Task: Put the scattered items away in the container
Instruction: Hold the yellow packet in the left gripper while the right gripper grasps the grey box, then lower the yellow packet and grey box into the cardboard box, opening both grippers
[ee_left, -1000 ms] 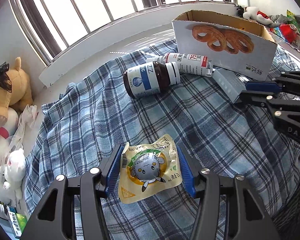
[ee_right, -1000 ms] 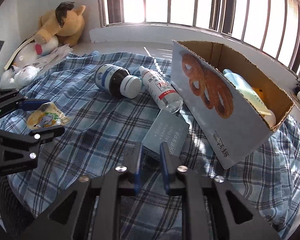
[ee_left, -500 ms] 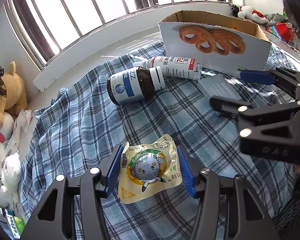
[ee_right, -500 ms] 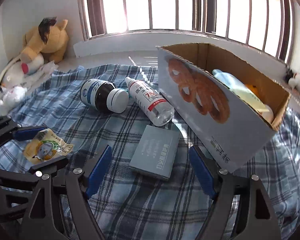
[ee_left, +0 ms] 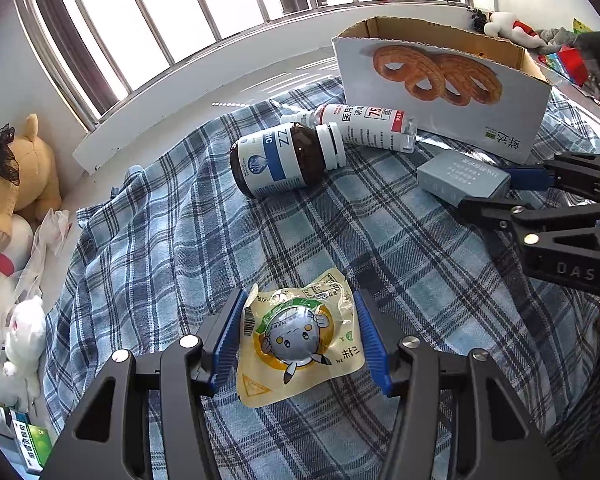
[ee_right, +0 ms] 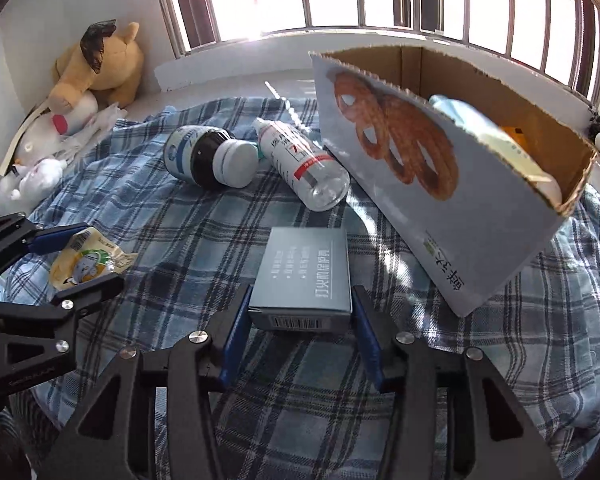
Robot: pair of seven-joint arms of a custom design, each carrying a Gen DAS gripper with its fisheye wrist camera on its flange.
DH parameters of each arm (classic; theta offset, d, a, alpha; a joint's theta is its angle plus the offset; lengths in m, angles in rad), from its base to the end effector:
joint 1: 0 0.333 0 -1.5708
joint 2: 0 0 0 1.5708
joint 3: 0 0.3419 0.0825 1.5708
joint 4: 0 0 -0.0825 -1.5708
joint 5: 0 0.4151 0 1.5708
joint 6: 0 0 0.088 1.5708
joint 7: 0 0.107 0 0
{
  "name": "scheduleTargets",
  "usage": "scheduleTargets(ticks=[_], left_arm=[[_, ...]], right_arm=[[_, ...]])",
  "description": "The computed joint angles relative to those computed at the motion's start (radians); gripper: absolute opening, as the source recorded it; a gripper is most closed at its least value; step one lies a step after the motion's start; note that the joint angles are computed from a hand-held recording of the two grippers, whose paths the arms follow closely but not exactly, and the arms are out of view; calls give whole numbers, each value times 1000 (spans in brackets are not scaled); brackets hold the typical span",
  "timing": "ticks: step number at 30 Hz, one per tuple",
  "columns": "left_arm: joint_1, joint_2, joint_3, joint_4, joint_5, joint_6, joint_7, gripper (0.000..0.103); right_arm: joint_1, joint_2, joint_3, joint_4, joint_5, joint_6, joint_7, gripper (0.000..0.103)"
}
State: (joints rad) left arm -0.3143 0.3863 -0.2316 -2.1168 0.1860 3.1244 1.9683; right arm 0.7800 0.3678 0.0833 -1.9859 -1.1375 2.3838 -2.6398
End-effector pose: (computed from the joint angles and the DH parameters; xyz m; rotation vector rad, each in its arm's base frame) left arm 0.5533 -0.3450 0.3054 -0.6413 2.5801 -0.6771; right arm 0.4292 0.4849 0.2882 -1.4458 2.0940 -0.7401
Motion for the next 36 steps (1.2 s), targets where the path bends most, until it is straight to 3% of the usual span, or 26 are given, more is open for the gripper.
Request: scheduleTargets(ticks=[4,7,9,13,16,20,23,31,34,35,36], left_arm=[[-20,-3,21,2,12,2,-10,57],[-13,-4,7,8,6,1,-15,57],[23,-6,-39,8,-11,2,2,57],[87,-4,-136,23,-55,-12,51,57],[124,5,-210,52,-101,-18,88,57],[140,17,-284,114,-149,-10,130,57],[132,40,-321,183,-177,-27,154,57],[-109,122,-149,364,-137,-53,56,57],[-240,174,-14,433,-94,-45,-61,58],[-241,199,-19,464,-99,-65,-66,58],[-211,228,-58,497,-100,-99,-70,58]], right_arm=[[40,-4,8,31,-38,-132,-42,45],[22,-31,7,-3,-86,-72,25,45],[13,-50,9,-26,-120,-50,72,45],[12,-102,26,-66,-202,-109,157,45],[10,-154,51,-99,-250,-203,195,45],[2,-194,90,-112,-243,-377,134,45],[-23,-236,104,-142,-235,-420,107,45],[-98,-239,107,-174,-148,-439,90,45],[-131,-263,93,-221,-171,-338,130,45],[-143,-275,90,-242,-179,-298,160,45],[-153,-288,90,-264,-193,-267,193,45]])
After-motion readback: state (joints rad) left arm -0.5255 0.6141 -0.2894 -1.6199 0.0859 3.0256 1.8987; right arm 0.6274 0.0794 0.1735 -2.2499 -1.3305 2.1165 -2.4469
